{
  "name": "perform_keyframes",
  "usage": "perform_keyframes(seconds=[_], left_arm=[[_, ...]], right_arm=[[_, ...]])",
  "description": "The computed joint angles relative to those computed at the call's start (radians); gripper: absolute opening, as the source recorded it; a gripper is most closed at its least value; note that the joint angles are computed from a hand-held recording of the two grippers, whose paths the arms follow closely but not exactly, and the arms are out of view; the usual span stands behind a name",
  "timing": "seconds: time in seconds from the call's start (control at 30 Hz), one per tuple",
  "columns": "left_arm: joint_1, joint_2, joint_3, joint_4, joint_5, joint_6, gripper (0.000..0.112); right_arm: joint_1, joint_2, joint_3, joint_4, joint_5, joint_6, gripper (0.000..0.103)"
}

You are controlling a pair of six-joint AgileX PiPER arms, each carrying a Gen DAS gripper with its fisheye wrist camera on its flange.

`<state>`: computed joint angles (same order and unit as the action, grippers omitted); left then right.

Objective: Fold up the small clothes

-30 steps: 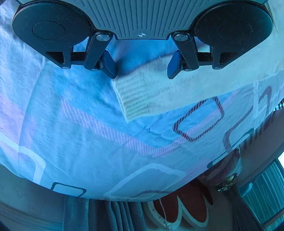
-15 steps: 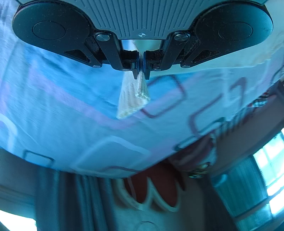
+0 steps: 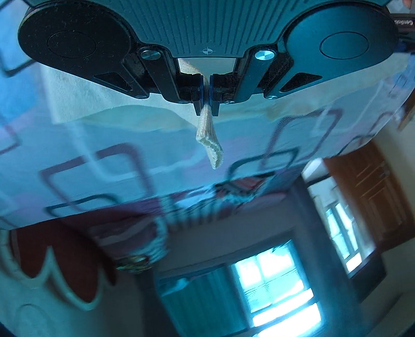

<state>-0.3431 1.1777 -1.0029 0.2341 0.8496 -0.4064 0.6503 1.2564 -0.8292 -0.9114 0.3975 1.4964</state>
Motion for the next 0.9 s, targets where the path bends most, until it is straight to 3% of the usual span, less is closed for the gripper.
perform_keyframes(seconds=[0.2,0.27,0.33,0.37,0.5,0.6,0.67,0.73,0.9], left_arm=[[0.188,0.040,-0.001,-0.203,-0.056,0.251,0.086],[0.214,0.065,-0.010,-0.274,-0.060,0.318,0.086],[0.229,0.094,-0.020,-0.359,-0.060,0.396,0.087],[0.230,0.112,-0.026,-0.402,-0.059,0.429,0.087],[0.210,0.184,-0.048,-0.567,-0.040,0.518,0.086],[0.173,0.234,-0.053,-0.630,-0.052,0.528,0.070],[0.157,0.268,-0.058,-0.671,-0.055,0.537,0.054],[0.140,0.303,-0.062,-0.685,-0.061,0.519,0.052],[0.089,0.324,-0.021,-0.702,-0.164,0.493,0.030]], right_arm=[[0.125,0.297,-0.156,0.009,-0.054,0.072,0.004],[0.144,0.344,-0.186,0.051,-0.047,0.040,0.015],[0.147,0.333,-0.164,0.040,-0.068,0.071,0.050],[0.151,0.315,-0.147,-0.021,-0.060,0.137,0.054],[0.193,0.229,-0.083,-0.126,0.067,0.233,0.055],[0.210,0.148,-0.016,-0.121,0.171,0.223,0.055],[0.223,0.093,0.034,-0.113,0.248,0.209,0.055],[0.232,0.045,0.083,-0.102,0.305,0.209,0.055],[0.237,-0.065,0.200,-0.064,0.409,0.215,0.055]])
